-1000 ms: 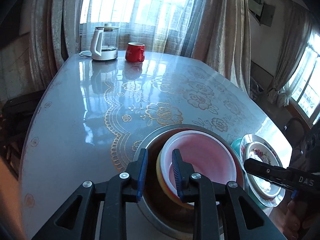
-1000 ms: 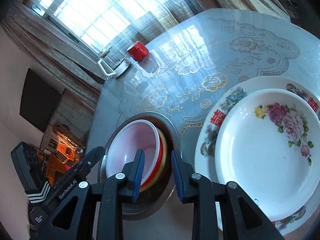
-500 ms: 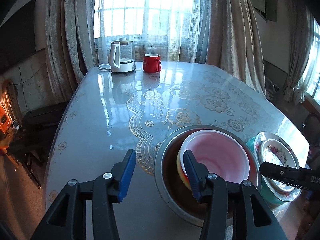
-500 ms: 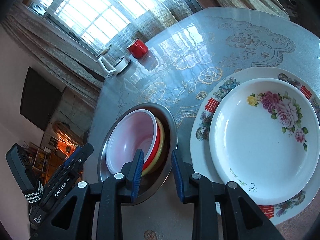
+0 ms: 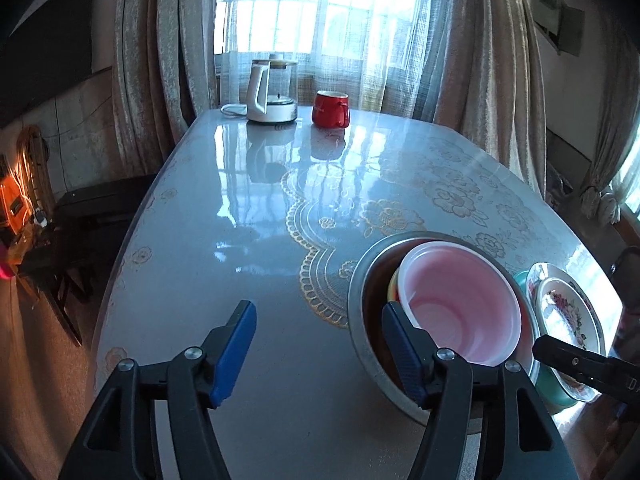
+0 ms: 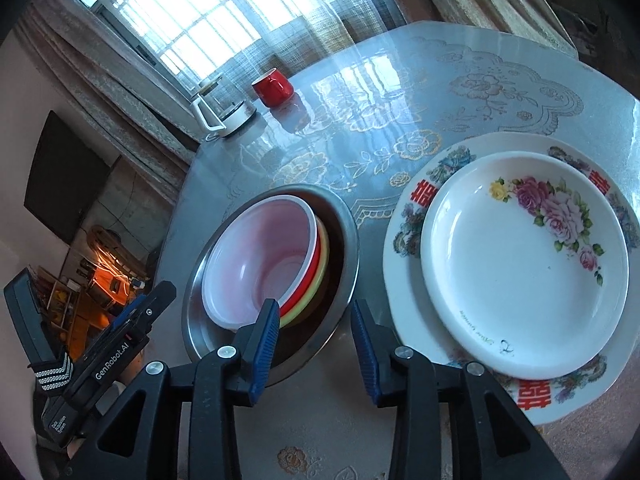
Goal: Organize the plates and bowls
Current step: 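Move the right tool to the steel bowl rim and close on it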
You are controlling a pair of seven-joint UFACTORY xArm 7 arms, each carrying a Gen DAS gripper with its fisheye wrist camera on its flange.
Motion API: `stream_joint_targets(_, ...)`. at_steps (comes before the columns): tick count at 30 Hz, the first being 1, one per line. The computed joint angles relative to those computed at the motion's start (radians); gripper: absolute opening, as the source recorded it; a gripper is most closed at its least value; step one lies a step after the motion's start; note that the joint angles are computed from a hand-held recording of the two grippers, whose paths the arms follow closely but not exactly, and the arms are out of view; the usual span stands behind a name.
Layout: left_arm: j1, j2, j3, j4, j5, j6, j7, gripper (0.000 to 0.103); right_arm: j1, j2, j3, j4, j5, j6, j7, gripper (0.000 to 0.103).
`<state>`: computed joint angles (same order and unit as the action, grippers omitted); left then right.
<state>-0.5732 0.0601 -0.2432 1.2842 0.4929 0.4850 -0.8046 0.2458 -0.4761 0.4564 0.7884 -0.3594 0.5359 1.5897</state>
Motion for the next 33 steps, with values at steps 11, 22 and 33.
stream_joint_targets(11,0.015,0.002,-0.010,-0.030,-0.194,-0.021,0.135,0.066,0.066,0.093,-0.053,0.039,0.092,0.013,-0.031,0.040)
stream_joint_targets(22,0.007,0.050,-0.016,0.030,-0.326,0.024,0.318,0.045,0.088,0.147,-0.084,0.065,0.092,0.023,-0.057,0.038)
stream_joint_targets(33,0.005,0.101,-0.029,0.132,-0.481,0.160,0.549,0.036,0.114,0.185,-0.129,0.086,0.153,0.015,-0.109,0.033)
